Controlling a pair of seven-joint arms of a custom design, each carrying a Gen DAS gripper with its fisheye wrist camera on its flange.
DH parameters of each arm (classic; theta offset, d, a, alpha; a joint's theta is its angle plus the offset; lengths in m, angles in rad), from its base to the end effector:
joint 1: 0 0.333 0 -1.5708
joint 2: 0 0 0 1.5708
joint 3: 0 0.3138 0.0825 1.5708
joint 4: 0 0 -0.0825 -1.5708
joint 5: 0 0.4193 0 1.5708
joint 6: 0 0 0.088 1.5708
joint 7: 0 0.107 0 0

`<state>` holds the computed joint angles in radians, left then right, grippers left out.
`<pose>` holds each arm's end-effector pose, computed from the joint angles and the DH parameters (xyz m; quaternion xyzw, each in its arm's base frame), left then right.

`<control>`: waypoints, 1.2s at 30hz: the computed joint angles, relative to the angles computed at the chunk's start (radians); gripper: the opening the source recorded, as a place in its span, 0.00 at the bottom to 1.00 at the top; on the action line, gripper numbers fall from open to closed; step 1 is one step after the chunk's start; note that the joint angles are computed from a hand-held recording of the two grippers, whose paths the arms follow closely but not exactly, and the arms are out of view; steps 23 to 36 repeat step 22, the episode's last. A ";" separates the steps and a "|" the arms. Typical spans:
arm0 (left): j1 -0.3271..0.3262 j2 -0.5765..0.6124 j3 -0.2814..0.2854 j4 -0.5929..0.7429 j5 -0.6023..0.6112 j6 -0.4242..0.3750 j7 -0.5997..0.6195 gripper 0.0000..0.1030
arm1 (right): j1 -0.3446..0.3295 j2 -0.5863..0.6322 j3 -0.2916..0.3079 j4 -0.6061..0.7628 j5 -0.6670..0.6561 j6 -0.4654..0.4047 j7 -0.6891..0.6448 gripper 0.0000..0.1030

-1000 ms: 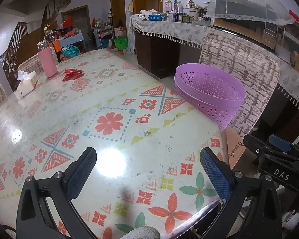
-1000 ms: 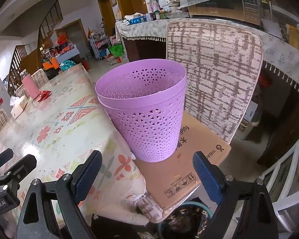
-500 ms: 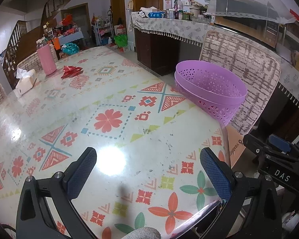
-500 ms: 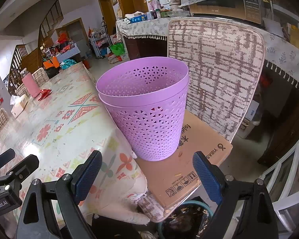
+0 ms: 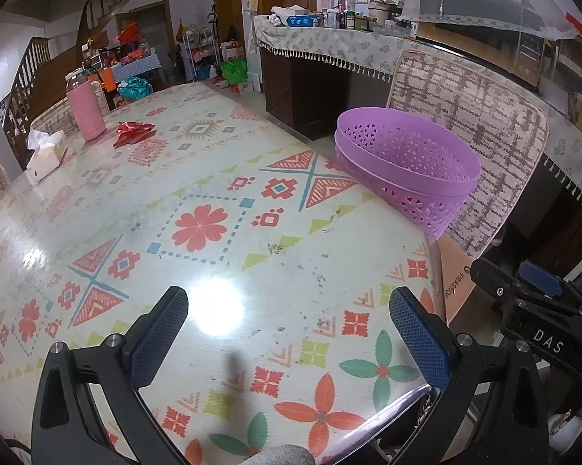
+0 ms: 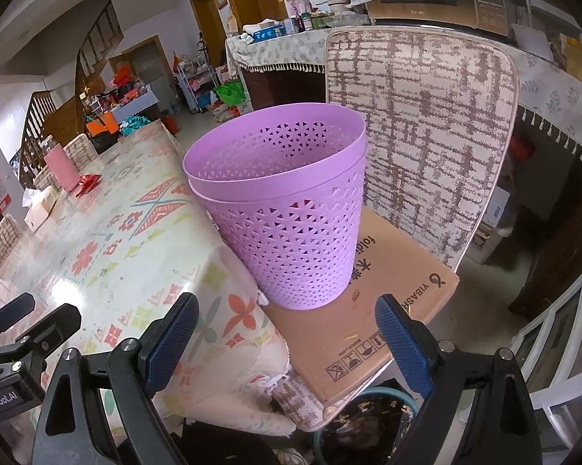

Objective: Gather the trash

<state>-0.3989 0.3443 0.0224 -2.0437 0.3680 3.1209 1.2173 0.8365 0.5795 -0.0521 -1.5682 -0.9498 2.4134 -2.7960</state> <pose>0.6053 -0.2734 0.3265 -0.5187 0.7759 -0.2916 0.2096 0.5311 0.5319 0.3132 -0.4864 0.7882 -0.2414 0.2896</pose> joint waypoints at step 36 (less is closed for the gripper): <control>0.071 0.024 -0.074 0.060 -0.021 -0.079 -0.087 1.00 | -0.058 -0.030 -0.012 -0.031 -0.105 0.096 0.042 0.92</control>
